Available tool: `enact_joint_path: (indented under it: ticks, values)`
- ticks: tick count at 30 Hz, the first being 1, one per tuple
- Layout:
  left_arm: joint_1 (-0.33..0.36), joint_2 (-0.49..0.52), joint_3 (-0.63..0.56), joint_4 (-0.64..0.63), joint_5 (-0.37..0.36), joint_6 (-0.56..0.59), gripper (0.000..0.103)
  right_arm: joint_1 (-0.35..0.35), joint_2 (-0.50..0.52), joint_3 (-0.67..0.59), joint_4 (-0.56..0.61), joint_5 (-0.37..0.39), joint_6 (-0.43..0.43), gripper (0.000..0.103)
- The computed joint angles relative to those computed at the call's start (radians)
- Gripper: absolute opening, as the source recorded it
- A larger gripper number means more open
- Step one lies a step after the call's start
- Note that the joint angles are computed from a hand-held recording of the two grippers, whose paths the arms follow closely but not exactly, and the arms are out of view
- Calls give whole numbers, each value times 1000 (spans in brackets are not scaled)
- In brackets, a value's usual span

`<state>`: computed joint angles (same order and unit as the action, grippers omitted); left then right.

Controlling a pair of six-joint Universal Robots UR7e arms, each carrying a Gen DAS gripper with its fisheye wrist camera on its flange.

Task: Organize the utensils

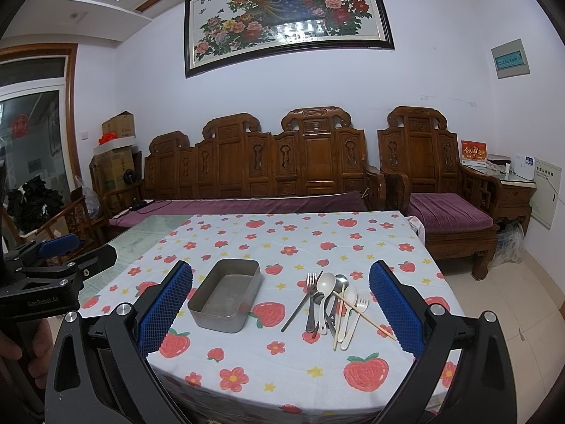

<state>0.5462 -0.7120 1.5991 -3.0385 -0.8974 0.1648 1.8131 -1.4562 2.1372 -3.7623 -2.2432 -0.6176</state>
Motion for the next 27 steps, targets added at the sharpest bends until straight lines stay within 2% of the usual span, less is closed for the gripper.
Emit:
enact_joint_path:
  ticks: [18,23,27]
  values:
    - [-7,15,-18,6,4,-6,95,-4,-8,4,7,6,3,100]
    - [-19,36,-48,52,11,-29,95,8,9,-13,17,-15,12,100]
    - [-18,71,-80,93,6,-32,95,-26,9,-20,45,0,38,100]
